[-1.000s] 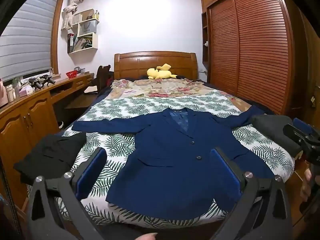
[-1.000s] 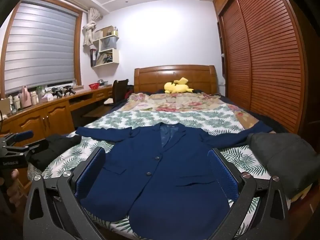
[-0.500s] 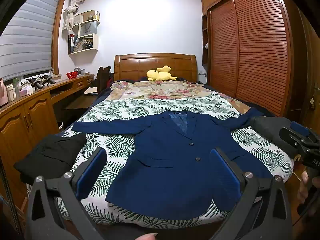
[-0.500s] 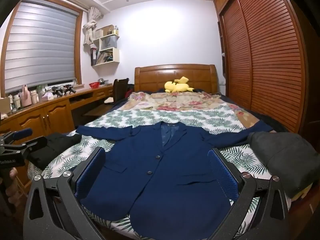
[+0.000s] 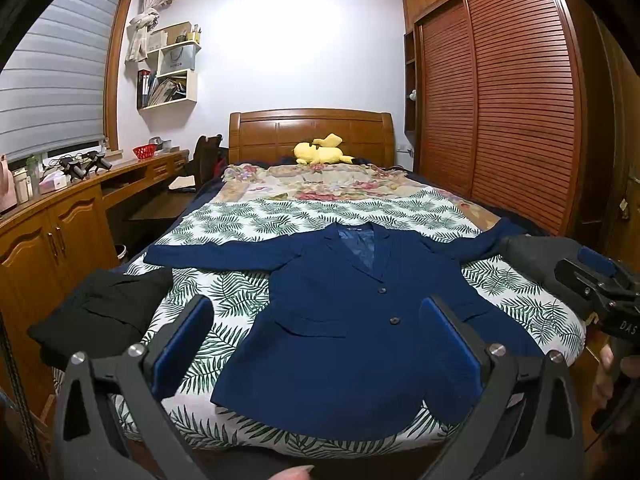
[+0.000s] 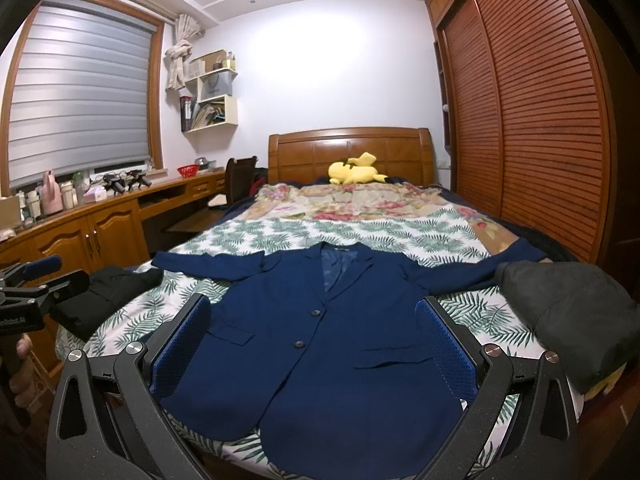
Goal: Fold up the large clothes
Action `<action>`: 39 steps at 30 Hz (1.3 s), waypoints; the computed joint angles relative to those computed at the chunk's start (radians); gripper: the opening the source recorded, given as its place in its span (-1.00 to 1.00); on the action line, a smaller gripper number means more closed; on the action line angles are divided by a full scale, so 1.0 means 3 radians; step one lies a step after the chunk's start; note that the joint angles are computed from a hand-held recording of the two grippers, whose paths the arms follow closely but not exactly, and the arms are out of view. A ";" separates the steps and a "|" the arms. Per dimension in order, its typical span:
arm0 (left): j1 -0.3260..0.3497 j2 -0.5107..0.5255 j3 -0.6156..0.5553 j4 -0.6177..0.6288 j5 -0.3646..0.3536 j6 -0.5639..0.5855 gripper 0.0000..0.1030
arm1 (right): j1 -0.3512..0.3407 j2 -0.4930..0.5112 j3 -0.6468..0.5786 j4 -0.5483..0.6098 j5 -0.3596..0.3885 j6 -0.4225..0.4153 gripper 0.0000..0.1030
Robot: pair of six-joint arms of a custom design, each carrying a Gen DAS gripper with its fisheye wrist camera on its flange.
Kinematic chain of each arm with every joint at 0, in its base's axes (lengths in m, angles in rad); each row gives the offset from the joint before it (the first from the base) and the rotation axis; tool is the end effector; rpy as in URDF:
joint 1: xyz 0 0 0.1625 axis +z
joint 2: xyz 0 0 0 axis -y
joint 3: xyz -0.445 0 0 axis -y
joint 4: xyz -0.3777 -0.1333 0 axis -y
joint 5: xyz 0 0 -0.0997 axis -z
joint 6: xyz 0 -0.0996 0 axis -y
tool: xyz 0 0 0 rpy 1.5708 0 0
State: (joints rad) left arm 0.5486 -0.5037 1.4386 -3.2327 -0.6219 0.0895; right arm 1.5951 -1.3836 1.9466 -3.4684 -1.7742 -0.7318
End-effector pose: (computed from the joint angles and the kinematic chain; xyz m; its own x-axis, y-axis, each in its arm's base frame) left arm -0.5087 -0.5620 0.0963 -0.7047 0.2493 -0.6643 0.7033 0.3688 -0.6077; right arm 0.1258 -0.5175 0.4722 -0.7282 -0.0280 0.6848 -0.6617 0.2893 -0.6917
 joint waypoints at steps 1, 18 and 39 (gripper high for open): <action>0.0004 0.0005 0.0001 -0.0019 -0.0004 0.0015 1.00 | 0.0001 -0.0001 -0.0001 0.0002 -0.0001 0.0001 1.00; -0.0004 0.0009 0.0010 -0.0068 0.0005 0.0037 1.00 | -0.0022 0.0003 0.0004 0.0000 0.0016 0.0008 1.00; -0.0005 0.0000 0.0030 -0.0076 0.0007 0.0029 1.00 | -0.0022 0.0007 0.0005 -0.0005 0.0015 0.0008 1.00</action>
